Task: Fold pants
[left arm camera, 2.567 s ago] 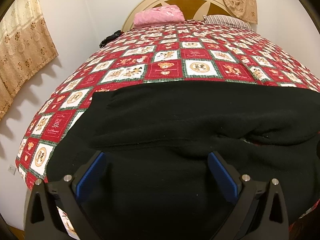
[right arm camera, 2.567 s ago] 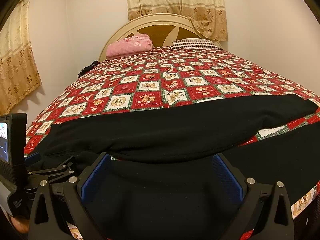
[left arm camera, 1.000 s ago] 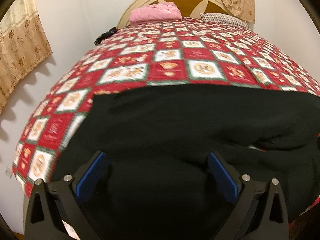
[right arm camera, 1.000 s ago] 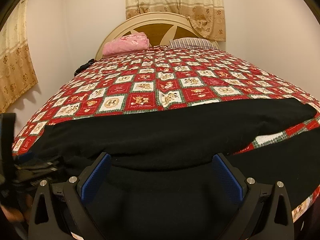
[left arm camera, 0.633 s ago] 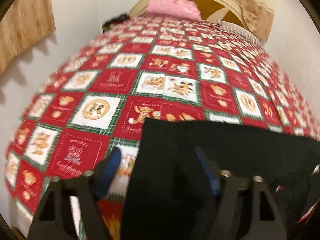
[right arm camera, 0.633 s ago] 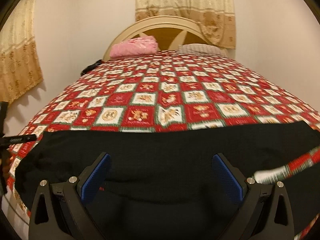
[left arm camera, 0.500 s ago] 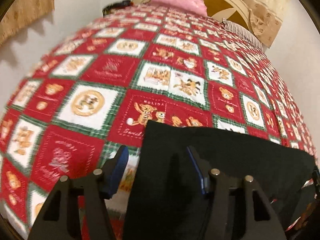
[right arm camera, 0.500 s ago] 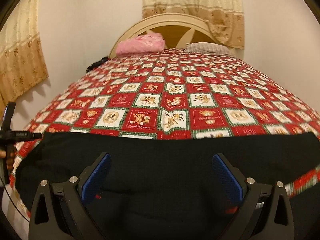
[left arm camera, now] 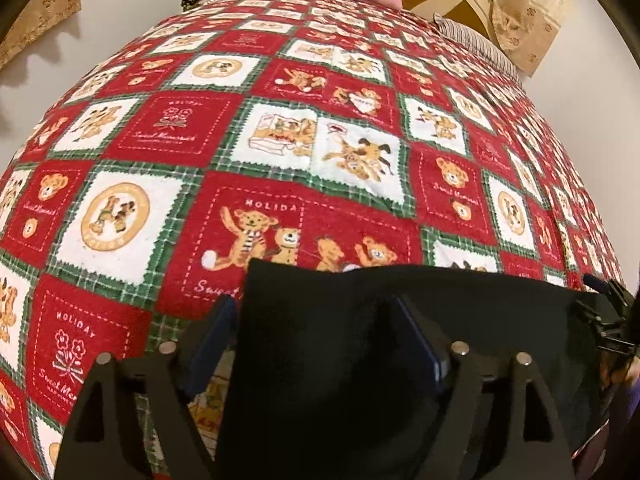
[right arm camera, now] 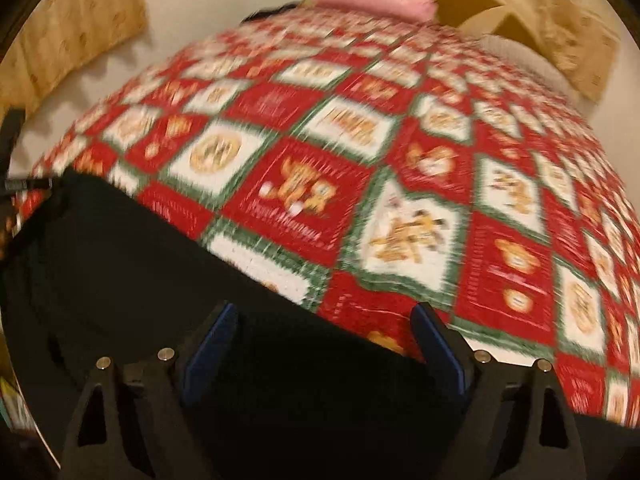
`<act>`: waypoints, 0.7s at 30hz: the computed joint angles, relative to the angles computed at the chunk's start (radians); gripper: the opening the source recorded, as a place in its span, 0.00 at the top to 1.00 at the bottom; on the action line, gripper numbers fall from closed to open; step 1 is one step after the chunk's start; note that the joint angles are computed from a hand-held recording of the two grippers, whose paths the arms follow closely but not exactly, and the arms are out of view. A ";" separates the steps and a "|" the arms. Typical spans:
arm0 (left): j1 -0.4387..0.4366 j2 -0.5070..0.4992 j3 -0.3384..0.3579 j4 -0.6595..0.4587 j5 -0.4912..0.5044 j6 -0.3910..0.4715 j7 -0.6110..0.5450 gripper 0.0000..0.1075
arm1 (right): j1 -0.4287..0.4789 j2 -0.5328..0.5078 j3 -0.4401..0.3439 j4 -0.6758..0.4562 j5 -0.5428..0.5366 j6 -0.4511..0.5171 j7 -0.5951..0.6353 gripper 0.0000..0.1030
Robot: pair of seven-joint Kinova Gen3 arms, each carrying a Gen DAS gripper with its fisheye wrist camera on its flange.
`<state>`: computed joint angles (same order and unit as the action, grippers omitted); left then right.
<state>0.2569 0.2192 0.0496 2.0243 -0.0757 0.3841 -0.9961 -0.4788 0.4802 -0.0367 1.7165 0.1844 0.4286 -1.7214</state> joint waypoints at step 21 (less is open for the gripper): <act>0.091 -0.159 -0.075 0.089 -0.429 -0.191 0.468 0.81 | -0.266 -0.299 0.279 0.229 0.145 -0.323 -0.274 0.99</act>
